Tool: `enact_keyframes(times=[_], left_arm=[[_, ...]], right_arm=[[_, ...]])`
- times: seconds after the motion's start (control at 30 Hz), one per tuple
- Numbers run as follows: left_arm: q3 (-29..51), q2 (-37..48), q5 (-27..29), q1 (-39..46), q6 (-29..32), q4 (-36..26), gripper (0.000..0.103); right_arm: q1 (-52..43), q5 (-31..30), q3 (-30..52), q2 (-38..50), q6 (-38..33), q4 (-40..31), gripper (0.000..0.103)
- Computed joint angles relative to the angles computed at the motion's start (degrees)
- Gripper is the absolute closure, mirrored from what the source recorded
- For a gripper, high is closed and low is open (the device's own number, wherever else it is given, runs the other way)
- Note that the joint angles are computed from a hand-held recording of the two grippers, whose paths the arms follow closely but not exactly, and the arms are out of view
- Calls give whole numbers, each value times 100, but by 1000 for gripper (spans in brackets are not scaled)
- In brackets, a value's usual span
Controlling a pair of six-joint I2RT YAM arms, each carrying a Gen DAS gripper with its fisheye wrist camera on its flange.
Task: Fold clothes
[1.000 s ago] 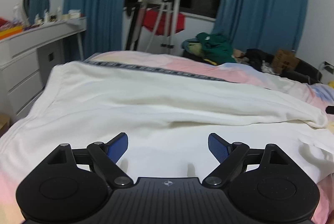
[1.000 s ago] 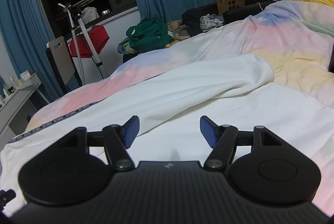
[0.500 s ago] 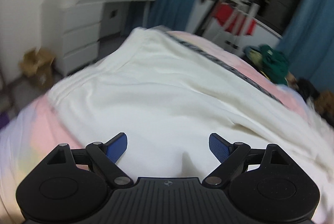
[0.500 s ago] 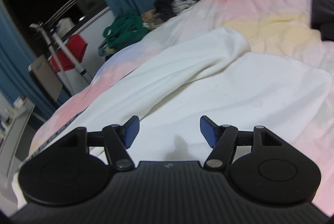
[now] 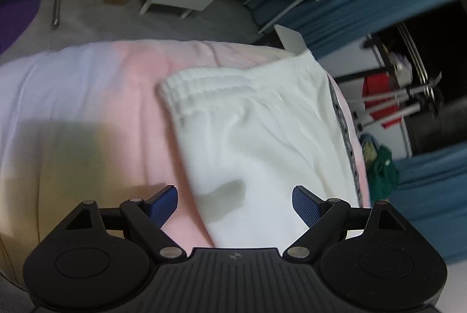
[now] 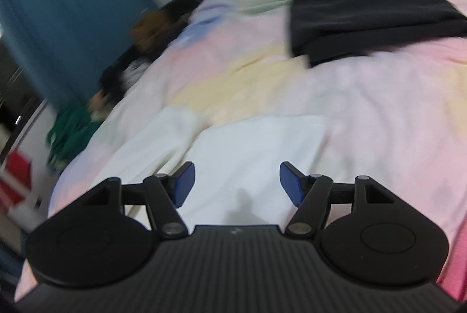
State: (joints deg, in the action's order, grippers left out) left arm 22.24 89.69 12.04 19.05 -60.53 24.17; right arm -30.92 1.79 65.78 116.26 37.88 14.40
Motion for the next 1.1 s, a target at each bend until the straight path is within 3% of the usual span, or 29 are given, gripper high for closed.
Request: enact_keyframes(times=[0.1, 0.23, 0.4, 0.63, 0.8, 0.83, 0.93, 0.97, 1.0, 1.07, 1.1], left_arm=[[60, 567, 642, 295, -153, 503, 16], [112, 1153, 1164, 377, -344, 1299, 17], [-18, 1310, 1525, 336, -444, 2246, 17], [193, 1658, 1082, 31, -477, 2410, 19], [533, 2074, 535, -360, -448, 2287, 29], [599, 2154, 417, -405, -505, 2298, 34], [700, 2331, 236, -447, -629, 2459, 50], [683, 2350, 213, -445, -679, 2554, 54], [666, 2369, 190, -444, -730, 2649, 59], [627, 2410, 154, -440, -843, 2830, 66], [602, 2432, 148, -438, -912, 2914, 70]], right_arm=[[-149, -65, -98, 25, 323, 193, 35], [-291, -464, 194, 388, 893, -140, 35], [-363, -607, 844, 952, 684, -608, 35], [-580, -1552, 1433, 1701, 1190, -527, 35], [-456, -1226, 1745, 2071, 1176, -77, 35], [-456, -1181, 1821, 2135, 1074, -13, 36], [-531, -977, 1972, 2330, 799, 326, 47], [-568, -915, 2003, 2389, 738, 398, 58], [-607, -897, 2060, 2446, 692, 376, 80], [-691, -955, 2119, 2515, 632, 243, 96], [-733, -1045, 2067, 2530, 614, 310, 98]])
